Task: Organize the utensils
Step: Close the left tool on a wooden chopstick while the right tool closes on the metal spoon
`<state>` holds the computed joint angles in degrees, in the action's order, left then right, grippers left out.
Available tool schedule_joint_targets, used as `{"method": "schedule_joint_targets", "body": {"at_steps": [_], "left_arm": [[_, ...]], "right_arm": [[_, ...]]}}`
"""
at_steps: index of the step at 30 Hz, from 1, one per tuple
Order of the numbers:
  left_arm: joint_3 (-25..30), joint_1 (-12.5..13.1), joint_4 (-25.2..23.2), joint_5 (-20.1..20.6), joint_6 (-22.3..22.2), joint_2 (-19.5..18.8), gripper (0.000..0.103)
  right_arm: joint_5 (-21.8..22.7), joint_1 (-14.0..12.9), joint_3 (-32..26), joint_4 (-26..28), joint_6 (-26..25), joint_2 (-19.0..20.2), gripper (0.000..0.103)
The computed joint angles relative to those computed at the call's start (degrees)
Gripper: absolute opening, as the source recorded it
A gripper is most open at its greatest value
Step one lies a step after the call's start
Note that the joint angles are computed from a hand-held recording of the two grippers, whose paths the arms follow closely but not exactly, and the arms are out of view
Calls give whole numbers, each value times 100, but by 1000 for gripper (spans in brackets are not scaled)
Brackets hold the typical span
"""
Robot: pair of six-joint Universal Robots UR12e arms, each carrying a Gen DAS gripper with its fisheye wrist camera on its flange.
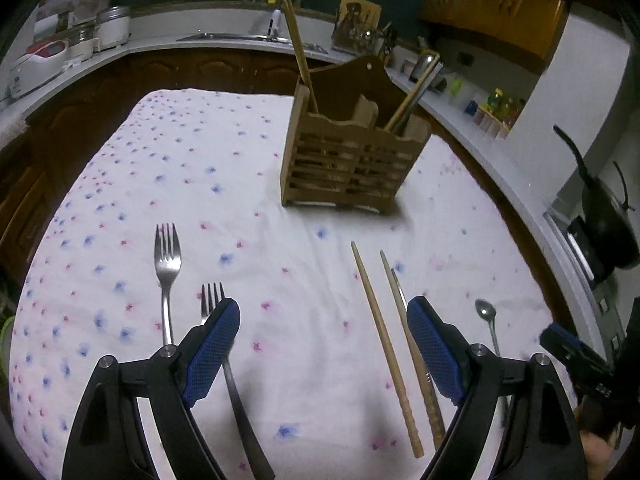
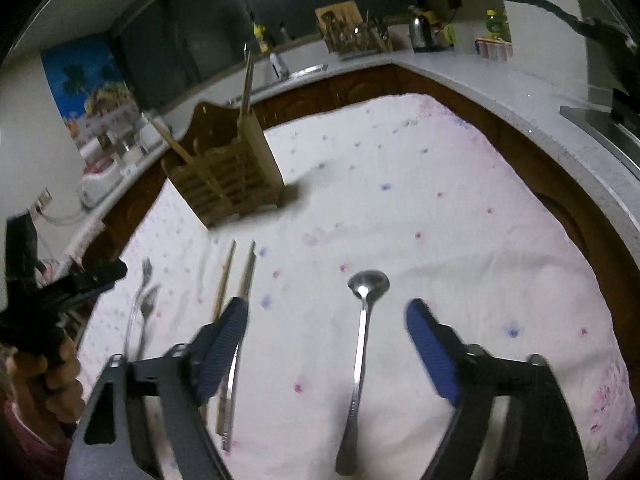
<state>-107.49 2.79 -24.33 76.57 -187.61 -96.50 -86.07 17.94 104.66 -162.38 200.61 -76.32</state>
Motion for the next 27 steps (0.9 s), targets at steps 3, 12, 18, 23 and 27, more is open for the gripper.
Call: {"method": "schedule_joint_targets", "body": {"at_steps": [3, 12, 18, 23, 27], "left_arm": [[89, -40, -164, -1, 81, -92, 78], [564, -180, -782, -133, 321, -531, 48], [933, -301, -1066, -129, 475, -874, 42], [1204, -397, -1225, -141, 586, -1148, 26], [1456, -494, -1504, 74, 741, -1376, 22]], "right_arm": [[97, -30, -85, 305, -32, 72, 61], [43, -76, -286, 782, -176, 257, 44], [88, -133, -356, 908, -133, 342, 41], [166, -162, -402, 932, -131, 393, 34], [202, -172, -464, 1042, -159, 454, 29]]}}
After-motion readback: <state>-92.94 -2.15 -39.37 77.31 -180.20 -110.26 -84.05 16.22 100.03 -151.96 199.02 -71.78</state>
